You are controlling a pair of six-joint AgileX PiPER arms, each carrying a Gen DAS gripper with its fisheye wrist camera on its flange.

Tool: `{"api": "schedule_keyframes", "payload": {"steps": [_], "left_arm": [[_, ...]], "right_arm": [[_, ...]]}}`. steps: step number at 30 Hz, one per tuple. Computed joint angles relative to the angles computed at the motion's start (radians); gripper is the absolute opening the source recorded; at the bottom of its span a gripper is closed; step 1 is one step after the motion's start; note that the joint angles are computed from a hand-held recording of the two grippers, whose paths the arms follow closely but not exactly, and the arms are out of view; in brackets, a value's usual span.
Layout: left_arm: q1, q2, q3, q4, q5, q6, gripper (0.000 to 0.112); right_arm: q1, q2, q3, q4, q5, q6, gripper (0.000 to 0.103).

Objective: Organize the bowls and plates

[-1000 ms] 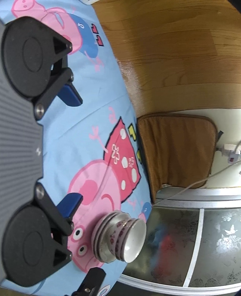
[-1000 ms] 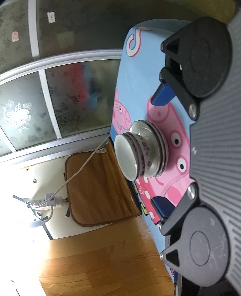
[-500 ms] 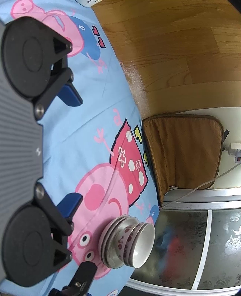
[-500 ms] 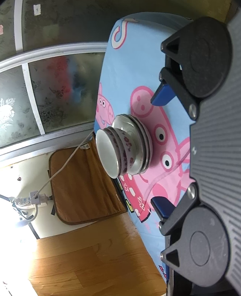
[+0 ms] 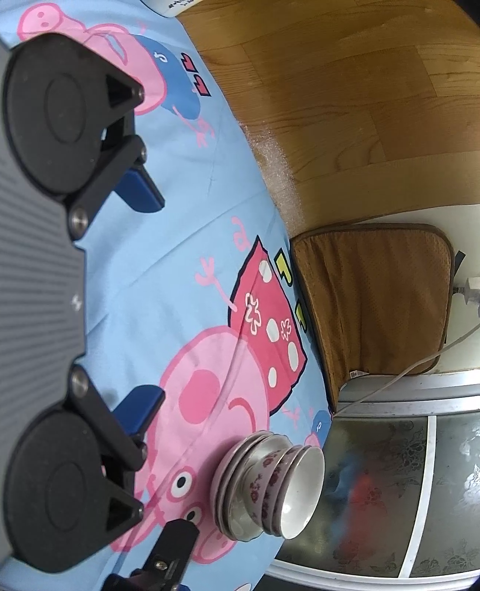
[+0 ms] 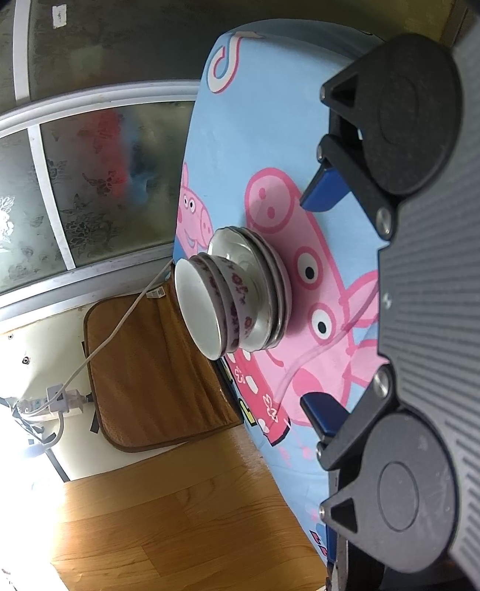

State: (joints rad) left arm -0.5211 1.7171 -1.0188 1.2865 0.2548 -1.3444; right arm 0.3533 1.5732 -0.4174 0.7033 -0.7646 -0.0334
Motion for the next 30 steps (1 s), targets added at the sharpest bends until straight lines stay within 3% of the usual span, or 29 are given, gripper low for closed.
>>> {"api": "schedule_keyframes", "payload": {"steps": [30], "left_arm": [[-0.004,-0.02,0.011,0.09,0.028,-0.096,0.103]], "right_arm": [[0.004,-0.007,-0.002,-0.011,0.003,-0.012,0.103]]}}
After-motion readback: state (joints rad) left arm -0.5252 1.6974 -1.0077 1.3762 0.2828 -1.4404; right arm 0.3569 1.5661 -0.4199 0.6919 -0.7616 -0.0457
